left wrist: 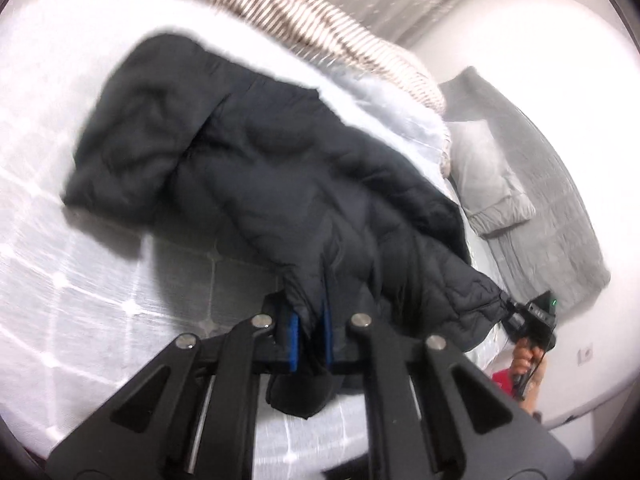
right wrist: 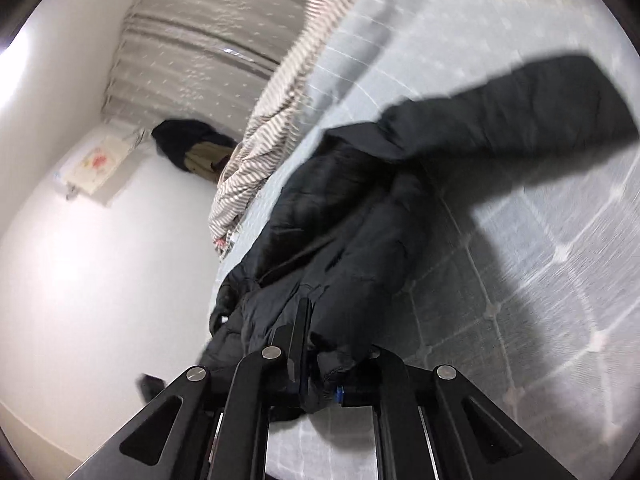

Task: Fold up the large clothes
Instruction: 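Grasp the black jacket hem with both grippers and lift it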

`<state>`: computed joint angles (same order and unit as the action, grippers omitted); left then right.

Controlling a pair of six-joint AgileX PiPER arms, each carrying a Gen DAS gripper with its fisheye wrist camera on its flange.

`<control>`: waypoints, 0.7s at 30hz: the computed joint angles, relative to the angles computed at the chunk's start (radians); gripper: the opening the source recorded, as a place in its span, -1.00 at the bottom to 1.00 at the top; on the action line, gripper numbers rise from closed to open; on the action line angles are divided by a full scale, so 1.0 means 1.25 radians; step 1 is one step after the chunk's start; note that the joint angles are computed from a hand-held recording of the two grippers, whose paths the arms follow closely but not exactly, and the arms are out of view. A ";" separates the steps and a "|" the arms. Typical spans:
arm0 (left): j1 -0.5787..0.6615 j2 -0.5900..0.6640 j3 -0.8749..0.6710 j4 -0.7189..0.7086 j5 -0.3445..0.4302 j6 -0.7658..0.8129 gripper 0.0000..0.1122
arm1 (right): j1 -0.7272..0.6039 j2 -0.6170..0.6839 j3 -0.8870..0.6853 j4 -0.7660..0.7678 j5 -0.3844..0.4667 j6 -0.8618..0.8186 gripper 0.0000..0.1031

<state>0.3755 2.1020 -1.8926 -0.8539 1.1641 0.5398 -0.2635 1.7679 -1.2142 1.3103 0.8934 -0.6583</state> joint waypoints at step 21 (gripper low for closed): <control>-0.100 -0.097 0.130 0.523 -0.087 -0.042 0.14 | 0.173 -0.085 -0.058 -0.718 0.078 0.350 0.20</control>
